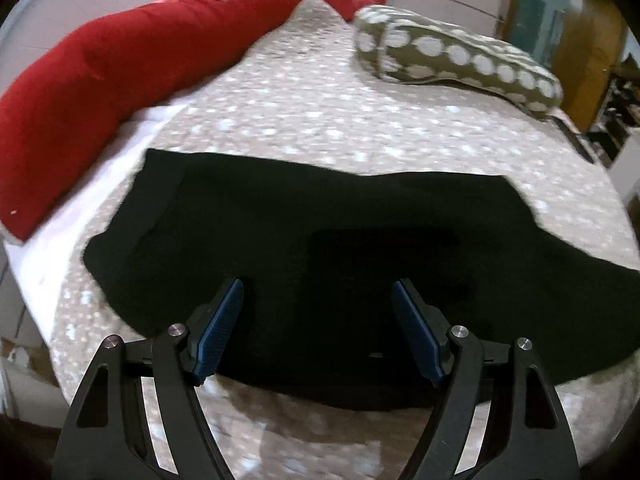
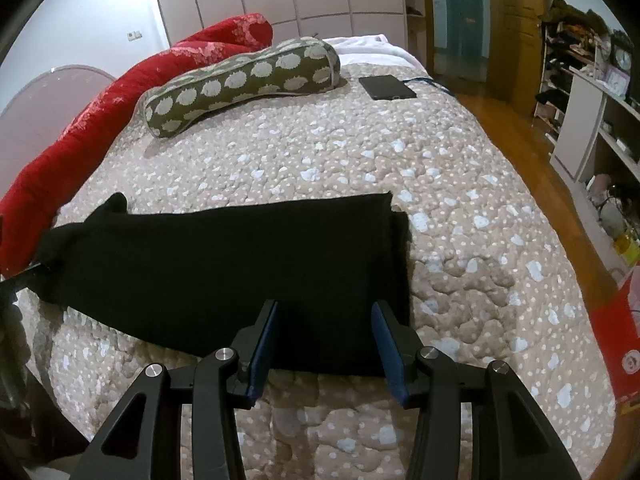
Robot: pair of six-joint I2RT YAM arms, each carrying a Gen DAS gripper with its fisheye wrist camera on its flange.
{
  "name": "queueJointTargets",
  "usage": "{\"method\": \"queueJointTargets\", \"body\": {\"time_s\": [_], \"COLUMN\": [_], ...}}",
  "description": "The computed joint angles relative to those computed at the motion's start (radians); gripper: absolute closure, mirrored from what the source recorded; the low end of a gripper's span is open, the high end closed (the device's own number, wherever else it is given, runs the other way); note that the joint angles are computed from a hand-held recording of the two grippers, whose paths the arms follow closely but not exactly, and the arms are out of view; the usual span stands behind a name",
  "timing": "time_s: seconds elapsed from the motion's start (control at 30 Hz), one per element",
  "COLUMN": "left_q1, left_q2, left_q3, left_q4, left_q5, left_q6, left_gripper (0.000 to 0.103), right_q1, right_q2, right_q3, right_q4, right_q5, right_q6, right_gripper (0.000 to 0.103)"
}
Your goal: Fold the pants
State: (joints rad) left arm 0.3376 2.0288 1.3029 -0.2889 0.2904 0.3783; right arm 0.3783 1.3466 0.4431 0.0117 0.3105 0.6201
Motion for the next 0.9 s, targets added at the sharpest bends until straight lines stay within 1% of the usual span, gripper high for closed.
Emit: {"method": "queueJointTargets", "body": {"time_s": [0.2, 0.27, 0.33, 0.4, 0.5, 0.53, 0.63, 0.73, 0.9], "left_q1": [-0.080, -0.133, -0.193, -0.264, -0.374, -0.405, -0.523, -0.609, -0.711], "left_q2": [-0.098, -0.118, -0.121, -0.115, -0.082, -0.079, -0.056, -0.009, 0.063], "left_q3": [-0.061, -0.069, -0.058, -0.038, 0.014, 0.016, 0.031, 0.093, 0.199], "left_q4": [-0.012, -0.029, -0.069, -0.133, -0.240, -0.245, -0.215, -0.255, -0.286], "left_q5": [0.046, 0.051, 0.060, 0.096, 0.145, 0.157, 0.113, 0.112, 0.093], "left_q6": [0.029, 0.041, 0.064, 0.097, 0.115, 0.116, 0.095, 0.093, 0.078], "left_gripper": [0.026, 0.026, 0.026, 0.026, 0.026, 0.026, 0.026, 0.026, 0.026], "right_q1": [-0.028, -0.047, -0.072, -0.101, -0.113, -0.113, -0.115, -0.117, -0.076], "right_q2": [-0.089, -0.107, -0.121, -0.125, -0.143, -0.148, -0.163, -0.175, -0.204], "right_q3": [-0.036, -0.058, -0.086, -0.119, -0.162, -0.174, -0.212, -0.256, -0.313], "right_q4": [-0.053, -0.053, -0.035, 0.007, 0.074, 0.091, 0.151, 0.212, 0.272], "right_q5": [0.019, 0.007, -0.012, -0.056, -0.099, -0.108, -0.146, -0.185, -0.178], "right_q6": [0.024, 0.030, 0.042, 0.051, 0.058, 0.060, 0.072, 0.104, 0.154], "right_gripper": [0.056, 0.056, 0.056, 0.056, 0.056, 0.055, 0.055, 0.052, 0.050]}}
